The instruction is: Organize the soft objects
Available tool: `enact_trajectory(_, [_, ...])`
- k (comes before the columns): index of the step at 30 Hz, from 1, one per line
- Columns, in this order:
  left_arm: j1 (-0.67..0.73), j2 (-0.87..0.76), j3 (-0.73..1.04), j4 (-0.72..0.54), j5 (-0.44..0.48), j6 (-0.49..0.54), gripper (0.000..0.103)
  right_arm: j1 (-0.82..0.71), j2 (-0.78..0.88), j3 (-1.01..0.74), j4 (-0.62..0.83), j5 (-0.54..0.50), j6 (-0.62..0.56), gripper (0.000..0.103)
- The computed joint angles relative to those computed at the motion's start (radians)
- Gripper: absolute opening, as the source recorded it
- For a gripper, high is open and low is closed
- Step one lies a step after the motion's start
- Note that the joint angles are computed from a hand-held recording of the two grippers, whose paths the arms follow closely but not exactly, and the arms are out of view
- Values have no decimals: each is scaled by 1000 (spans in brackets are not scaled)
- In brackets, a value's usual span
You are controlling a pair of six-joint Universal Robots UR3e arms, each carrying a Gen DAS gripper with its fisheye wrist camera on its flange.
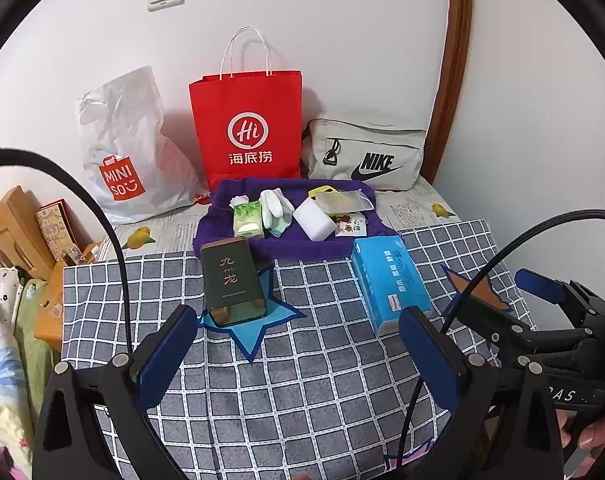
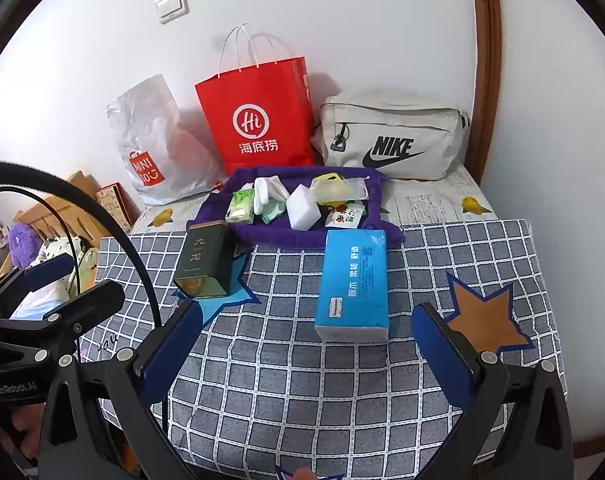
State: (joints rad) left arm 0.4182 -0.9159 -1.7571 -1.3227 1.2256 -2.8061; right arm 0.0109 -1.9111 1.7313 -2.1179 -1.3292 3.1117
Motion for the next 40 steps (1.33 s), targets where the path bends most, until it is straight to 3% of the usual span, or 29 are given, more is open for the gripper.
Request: enact_trajectory(40, [-10,-4,1,8,9,-10,102,3,-7,8,-3,-4,0,103])
